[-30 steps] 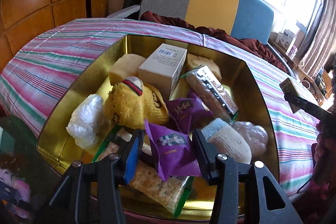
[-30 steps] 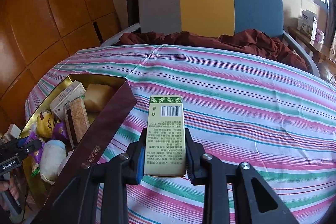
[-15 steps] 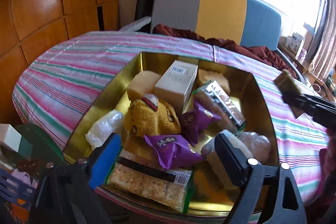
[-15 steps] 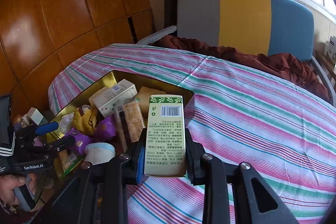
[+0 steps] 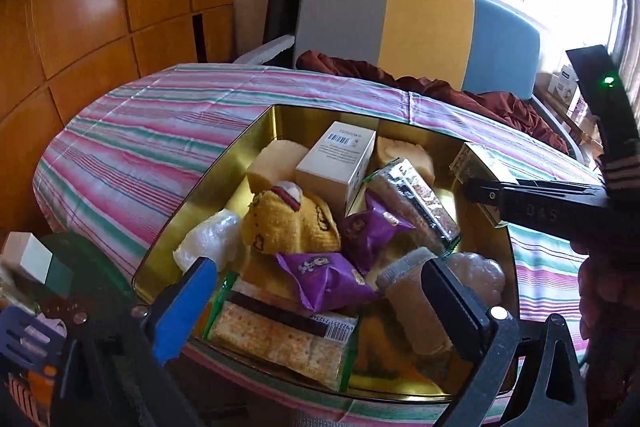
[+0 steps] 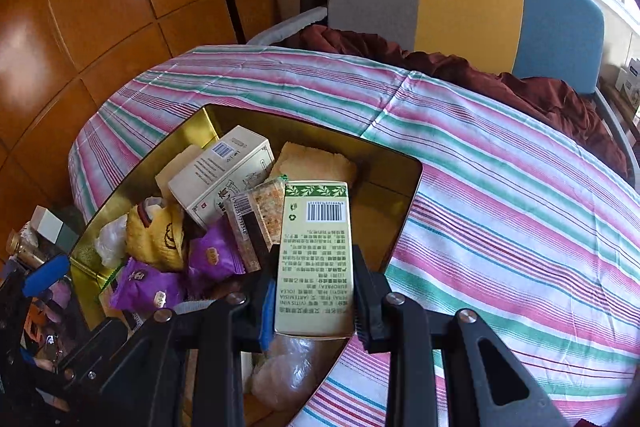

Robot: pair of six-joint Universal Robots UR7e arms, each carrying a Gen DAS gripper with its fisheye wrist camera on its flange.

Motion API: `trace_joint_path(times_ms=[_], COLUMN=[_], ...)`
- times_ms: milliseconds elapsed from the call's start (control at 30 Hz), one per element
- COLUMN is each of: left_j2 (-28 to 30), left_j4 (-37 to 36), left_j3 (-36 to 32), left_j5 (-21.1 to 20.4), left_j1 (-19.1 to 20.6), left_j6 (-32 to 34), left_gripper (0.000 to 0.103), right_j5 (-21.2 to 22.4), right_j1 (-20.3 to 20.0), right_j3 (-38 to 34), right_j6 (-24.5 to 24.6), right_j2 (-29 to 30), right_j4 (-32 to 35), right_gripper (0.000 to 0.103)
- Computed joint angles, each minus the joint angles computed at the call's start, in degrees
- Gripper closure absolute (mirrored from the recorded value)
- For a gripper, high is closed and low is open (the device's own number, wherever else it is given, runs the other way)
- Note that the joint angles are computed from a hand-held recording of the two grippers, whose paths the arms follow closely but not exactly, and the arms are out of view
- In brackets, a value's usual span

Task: Organize objects
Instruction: 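Lower the green-and-white box into the gold tray and open the right tool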

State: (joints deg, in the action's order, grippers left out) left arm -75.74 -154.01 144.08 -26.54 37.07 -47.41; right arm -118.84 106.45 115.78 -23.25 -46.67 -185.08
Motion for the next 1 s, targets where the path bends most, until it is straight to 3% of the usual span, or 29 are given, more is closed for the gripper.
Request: trace_joint_path(times_ms=[367, 567, 1000], left_j2=[-1.8, -1.9, -1.7], left_j4=[4.9, 5.3, 6.5], left_j3=[-0.4, -0.5, -1.0], left_j5=[-0.1, -0.4, -0.1], left_j1=[1.1, 1.4, 1.6], left_j6=[-3.5, -3.5, -4.3], left_gripper=[0.0, 0.0, 0.0], right_j5=[-7.9, -9.8, -7.0], right_j1=[1.2, 0.9, 0.0], right_j3=[-5.7, -8.0, -7.9], right_j6=[1.7, 2.5, 2.6], right_j2=[6.1, 7.7, 6.8], right_j4=[-1.2, -0.7, -0.4], right_gripper=[0.073, 0.073, 0.069])
